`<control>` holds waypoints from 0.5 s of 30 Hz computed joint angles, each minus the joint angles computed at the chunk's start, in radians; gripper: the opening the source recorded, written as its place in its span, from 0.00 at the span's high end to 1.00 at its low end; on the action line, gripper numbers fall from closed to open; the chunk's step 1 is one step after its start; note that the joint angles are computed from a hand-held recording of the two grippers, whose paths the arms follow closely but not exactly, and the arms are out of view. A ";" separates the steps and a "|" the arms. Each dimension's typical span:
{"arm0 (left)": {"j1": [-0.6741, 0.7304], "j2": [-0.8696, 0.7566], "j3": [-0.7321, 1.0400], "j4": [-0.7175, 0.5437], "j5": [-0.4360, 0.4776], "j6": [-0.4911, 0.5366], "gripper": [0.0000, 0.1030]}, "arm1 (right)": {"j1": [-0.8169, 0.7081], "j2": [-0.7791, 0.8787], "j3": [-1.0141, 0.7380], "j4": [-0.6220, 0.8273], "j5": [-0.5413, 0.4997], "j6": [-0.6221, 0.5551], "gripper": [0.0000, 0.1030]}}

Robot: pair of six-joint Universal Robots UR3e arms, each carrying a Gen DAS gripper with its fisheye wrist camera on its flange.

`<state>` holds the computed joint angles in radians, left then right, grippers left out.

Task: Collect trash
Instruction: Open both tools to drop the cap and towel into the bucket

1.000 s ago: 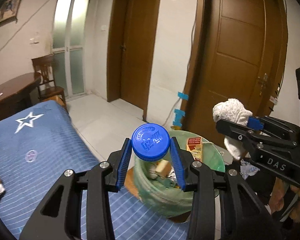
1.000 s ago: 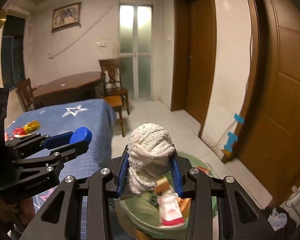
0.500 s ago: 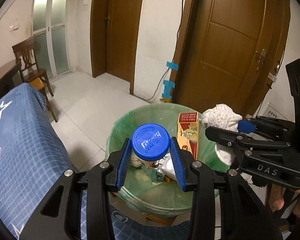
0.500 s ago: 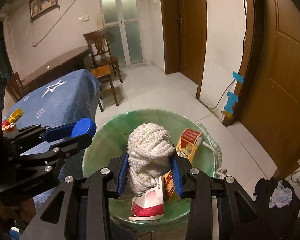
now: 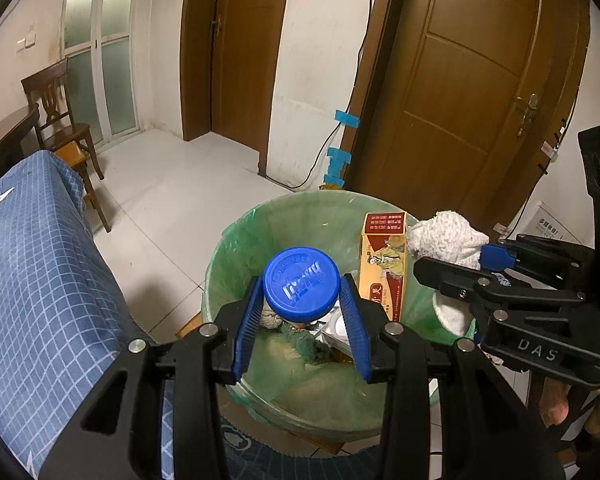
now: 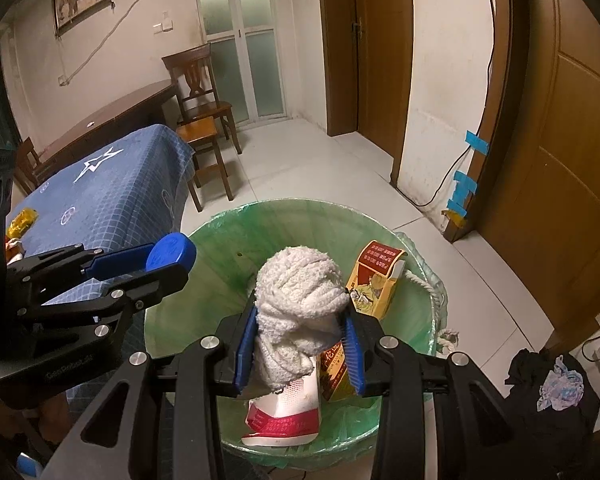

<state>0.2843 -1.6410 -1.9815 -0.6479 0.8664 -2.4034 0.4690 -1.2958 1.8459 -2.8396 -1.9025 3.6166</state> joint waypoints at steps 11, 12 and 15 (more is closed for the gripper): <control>-0.008 -0.017 0.012 0.008 0.020 -0.020 0.63 | -0.003 0.017 -0.012 -0.002 0.003 -0.001 0.62; -0.008 -0.018 0.011 0.010 0.023 -0.021 0.63 | -0.002 0.021 -0.016 -0.002 0.001 0.001 0.62; -0.003 -0.019 0.008 0.017 0.031 -0.028 0.55 | -0.003 0.024 -0.018 -0.004 -0.001 0.005 0.60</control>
